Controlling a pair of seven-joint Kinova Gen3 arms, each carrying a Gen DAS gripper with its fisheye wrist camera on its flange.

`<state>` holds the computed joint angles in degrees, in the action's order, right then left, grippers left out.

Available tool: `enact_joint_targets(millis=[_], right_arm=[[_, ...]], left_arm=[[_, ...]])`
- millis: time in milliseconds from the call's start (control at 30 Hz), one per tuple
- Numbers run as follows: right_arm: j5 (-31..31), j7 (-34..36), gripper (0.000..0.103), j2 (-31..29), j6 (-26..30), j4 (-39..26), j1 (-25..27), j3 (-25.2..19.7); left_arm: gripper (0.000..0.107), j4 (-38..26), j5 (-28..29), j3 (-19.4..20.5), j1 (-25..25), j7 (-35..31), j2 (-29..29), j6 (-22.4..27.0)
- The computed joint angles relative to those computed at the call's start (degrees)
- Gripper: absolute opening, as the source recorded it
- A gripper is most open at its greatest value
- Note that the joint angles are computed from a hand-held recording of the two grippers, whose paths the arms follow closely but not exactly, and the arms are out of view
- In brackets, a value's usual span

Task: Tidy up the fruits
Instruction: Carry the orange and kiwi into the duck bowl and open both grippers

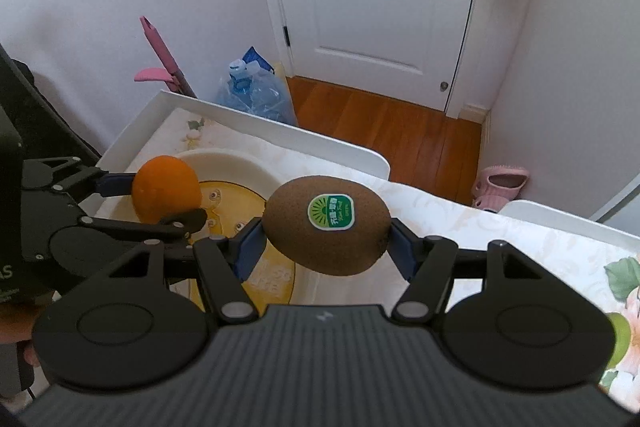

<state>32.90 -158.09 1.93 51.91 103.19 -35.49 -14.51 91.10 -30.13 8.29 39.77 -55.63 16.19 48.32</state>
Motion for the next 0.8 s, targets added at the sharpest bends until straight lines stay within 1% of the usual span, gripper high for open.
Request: enact_joint_targets(millis=[33, 100, 233, 300, 333, 367, 400, 433, 533, 633, 700, 800], right_arm=[[-0.16, -0.04, 0.080, 0.28, -0.18, -0.03, 0.06, 0.05], [-0.44, 0.07, 0.080, 0.54, -0.62, 0.01, 0.18, 0.26], [-0.71, 0.36, 0.080, 0.93, -1.20, 0.05, 0.18, 0.54], [-0.83, 0.40, 0.080, 0.88, -1.16, 0.08, 0.13, 0.66], [-0.91, 0.52, 0.080, 0.72, -1.24, 0.18, 0.18, 0.72], [-1.05, 0.71, 0.080, 0.59, -1.25, 0.15, 0.27, 0.77], [-0.96, 0.62, 0.080, 0.48, -1.20, 0.23, 0.21, 0.68], [-0.90, 0.75, 0.080, 0.40, -1.15, 0.23, 0.24, 0.64], [-0.94, 1.94, 0.080, 0.28, -0.81, 0.01, 0.38, 0.54], [-1.11, 3.52, 0.080, 0.62, -0.61, -0.38, 0.40, 0.44], [-1.40, 4.94, 0.080, 0.89, -0.67, -0.67, 0.40, 0.52], [-1.51, 6.98, 0.080, 1.78, -1.00, -1.18, 0.05, 0.53]], left_arm=[[0.066, -0.11, 0.54, 0.07, -0.80, -1.09, 0.67, -0.65], [0.066, -0.36, 1.09, 0.07, -0.89, -1.97, 1.31, -0.74], [0.066, 0.21, 0.92, -0.29, -0.47, -2.70, 1.09, -1.38], [0.067, 0.00, 1.90, -0.16, -1.11, -3.80, 1.13, -1.37], [0.076, 0.13, 2.64, -0.04, -1.56, -4.47, 0.83, -1.64], [0.082, 0.32, 2.96, -0.13, -1.93, -4.78, 0.70, -2.41], [0.091, 1.02, 2.63, -0.41, -1.74, -4.26, 0.00, -3.17], [0.093, 1.65, 2.11, -0.61, -1.52, -3.73, -0.71, -3.63], [0.093, 2.79, 3.36, 0.07, -2.63, -4.78, -2.42, -3.69], [0.094, 3.96, 3.46, 0.50, -2.99, -4.47, -3.70, -3.23], [0.094, 4.47, 2.94, 0.83, -2.74, -3.33, -4.58, -1.96], [0.094, 5.81, 3.35, 1.65, -3.29, -2.38, -6.23, -1.34]])
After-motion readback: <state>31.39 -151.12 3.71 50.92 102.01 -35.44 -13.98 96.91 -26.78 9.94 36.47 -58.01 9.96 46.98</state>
